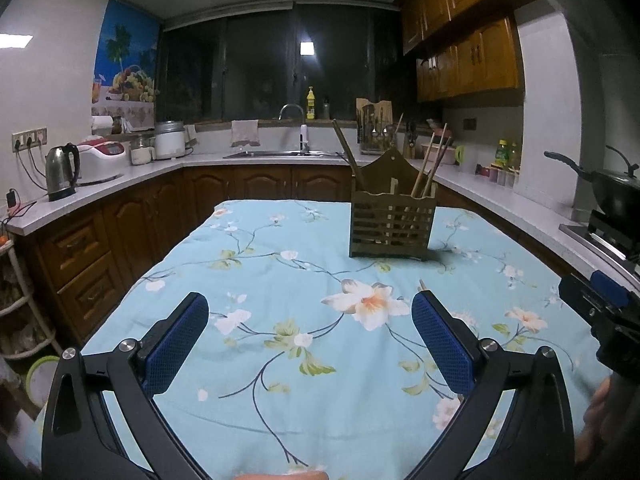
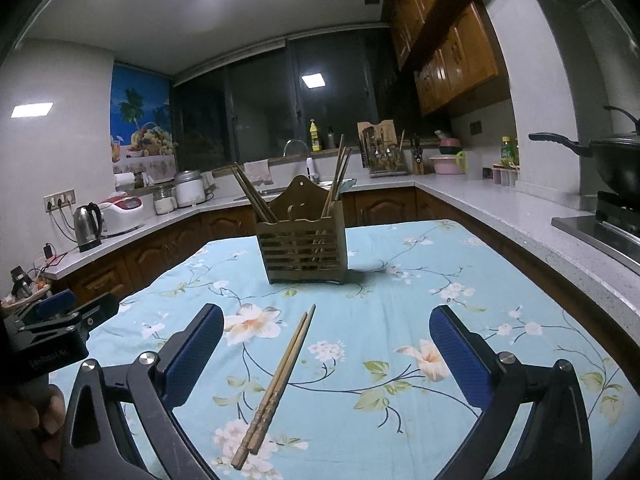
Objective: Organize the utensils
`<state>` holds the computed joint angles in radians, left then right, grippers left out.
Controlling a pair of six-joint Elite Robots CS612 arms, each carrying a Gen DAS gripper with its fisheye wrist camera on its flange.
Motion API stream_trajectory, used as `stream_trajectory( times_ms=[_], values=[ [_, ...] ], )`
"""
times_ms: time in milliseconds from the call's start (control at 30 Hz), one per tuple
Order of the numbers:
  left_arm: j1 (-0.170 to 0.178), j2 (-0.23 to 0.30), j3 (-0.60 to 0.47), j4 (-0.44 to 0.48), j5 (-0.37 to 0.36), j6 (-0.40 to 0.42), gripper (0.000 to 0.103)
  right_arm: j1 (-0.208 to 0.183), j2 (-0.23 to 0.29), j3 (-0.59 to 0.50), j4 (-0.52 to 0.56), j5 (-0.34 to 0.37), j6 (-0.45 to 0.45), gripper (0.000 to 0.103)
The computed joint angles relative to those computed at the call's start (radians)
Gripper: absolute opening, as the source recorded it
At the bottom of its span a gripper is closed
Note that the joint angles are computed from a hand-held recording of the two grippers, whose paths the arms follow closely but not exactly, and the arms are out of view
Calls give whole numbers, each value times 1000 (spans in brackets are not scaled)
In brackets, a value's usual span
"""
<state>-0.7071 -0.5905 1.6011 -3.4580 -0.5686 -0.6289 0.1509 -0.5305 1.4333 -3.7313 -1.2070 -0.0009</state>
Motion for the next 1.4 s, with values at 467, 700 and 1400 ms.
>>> stream_trajectory(
  times_ms=[467, 700, 1400],
  values=[
    [1, -2, -2, 0, -3, 7, 103, 2, 0, -3, -5, -1, -1, 103],
    [0, -2, -1, -1, -2, 6, 103, 3, -2, -2, -7, -3, 0, 103],
    [-7, 14, -13, -65, 44, 83, 103, 3, -2, -2, -32, -20, 13, 103]
  ],
)
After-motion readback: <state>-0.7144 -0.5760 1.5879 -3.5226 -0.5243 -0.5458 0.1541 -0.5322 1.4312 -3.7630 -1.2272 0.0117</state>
